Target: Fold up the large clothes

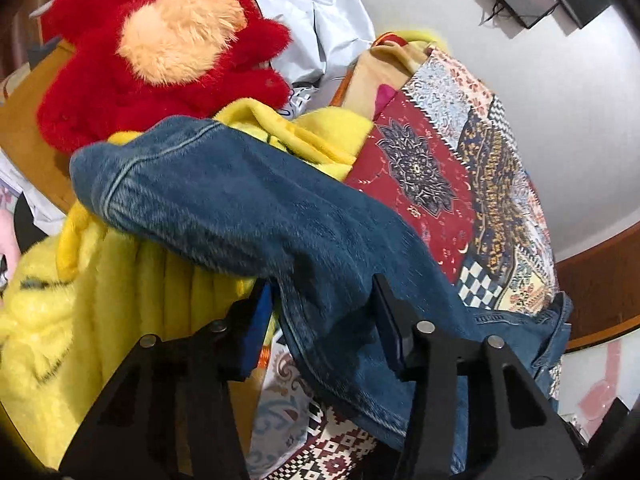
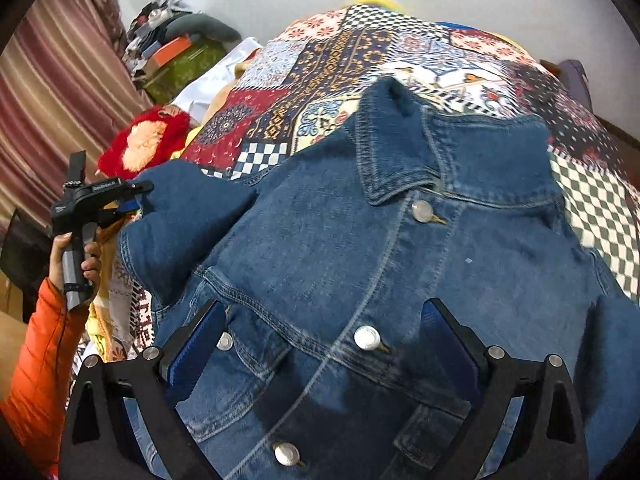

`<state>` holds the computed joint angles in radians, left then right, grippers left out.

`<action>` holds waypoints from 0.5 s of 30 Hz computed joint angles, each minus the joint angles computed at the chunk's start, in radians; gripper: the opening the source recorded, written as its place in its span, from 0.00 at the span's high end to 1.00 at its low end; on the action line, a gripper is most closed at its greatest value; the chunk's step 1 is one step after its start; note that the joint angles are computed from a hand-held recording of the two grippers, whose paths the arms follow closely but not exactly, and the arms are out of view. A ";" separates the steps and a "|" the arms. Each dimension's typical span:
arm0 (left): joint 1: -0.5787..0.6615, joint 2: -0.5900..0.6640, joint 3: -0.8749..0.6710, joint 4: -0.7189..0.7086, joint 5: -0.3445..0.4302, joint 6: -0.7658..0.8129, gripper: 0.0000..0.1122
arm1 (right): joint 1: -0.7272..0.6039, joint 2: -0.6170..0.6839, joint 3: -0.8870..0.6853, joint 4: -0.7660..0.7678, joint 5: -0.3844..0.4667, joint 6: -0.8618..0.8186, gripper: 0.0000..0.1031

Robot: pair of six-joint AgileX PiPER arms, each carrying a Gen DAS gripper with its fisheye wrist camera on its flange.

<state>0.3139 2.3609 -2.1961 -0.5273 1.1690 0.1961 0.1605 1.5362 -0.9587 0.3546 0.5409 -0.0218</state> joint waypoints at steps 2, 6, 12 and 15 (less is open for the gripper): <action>-0.006 0.015 -0.037 0.021 0.010 -0.028 0.55 | -0.028 -0.040 0.032 0.021 0.006 -0.029 0.05; -0.030 0.045 -0.104 0.073 0.018 -0.081 0.79 | -0.070 -0.116 0.085 -0.001 0.015 -0.030 0.05; -0.086 -0.148 0.123 0.152 -0.166 -0.081 0.91 | -0.183 -0.170 0.106 0.070 0.083 -0.096 0.05; -0.104 -0.237 0.166 0.119 -0.179 -0.027 0.93 | -0.219 -0.191 0.095 0.085 0.130 -0.115 0.05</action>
